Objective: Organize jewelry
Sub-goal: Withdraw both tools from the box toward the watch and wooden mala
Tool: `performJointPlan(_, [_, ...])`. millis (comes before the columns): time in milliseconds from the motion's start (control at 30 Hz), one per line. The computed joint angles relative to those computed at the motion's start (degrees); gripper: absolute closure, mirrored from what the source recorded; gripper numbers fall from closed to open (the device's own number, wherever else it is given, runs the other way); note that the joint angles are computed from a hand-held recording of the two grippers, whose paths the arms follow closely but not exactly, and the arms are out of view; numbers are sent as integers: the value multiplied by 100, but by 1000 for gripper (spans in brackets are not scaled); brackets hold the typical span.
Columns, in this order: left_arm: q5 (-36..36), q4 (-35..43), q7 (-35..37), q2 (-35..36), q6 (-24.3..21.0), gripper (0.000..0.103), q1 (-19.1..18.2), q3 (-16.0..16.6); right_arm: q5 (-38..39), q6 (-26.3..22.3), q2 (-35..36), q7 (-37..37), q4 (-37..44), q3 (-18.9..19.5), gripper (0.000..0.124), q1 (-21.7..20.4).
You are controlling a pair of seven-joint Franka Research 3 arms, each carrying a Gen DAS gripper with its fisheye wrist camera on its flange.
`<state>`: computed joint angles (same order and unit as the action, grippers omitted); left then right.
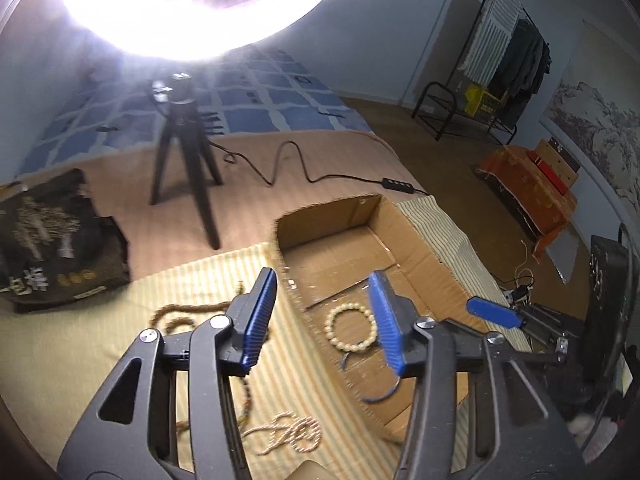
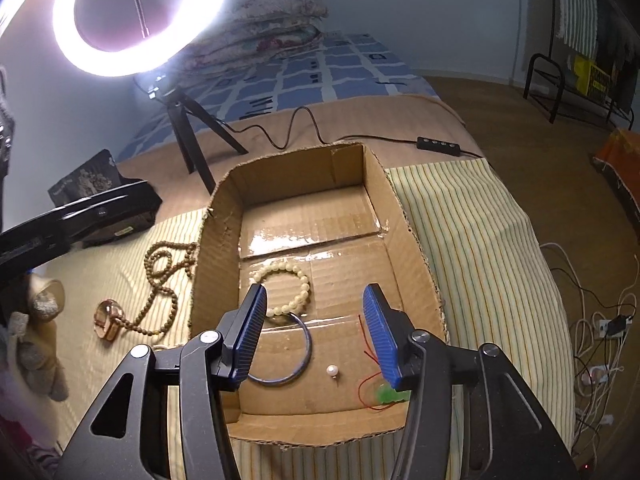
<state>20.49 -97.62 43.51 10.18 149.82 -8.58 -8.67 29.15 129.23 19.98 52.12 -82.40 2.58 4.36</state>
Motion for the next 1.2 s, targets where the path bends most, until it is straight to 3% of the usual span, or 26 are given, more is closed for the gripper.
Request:
performJointPlan(100, [63, -380, 3, -380, -19, 45, 56, 38, 86, 69, -89, -58, -83, 29, 65, -4])
performJointPlan(300, [193, -1367, -51, -1311, -84, 44, 283, 79, 446, 121, -317, -374, -283, 119, 53, 4])
performJointPlan(633, [-424, -2991, 130, -2535, -135, 44, 639, 227, 863, -97, -741, -993, -781, 164, 53, 201])
performJointPlan(1000, [-1635, -3605, 896, -2498, 101, 46, 530, 500, 674, -239, -645, -969, -758, 226, 53, 595])
performJointPlan(1067, [-1830, -3601, 1066, -2416, 134, 52, 510, 519, 486, -323, -505, -775, -589, 241, 53, 696])
performJointPlan(1200, [-2020, -3653, 1287, -2366, 233, 52, 531, 510, 306, -743, -202, -490, -182, 317, 53, 817])
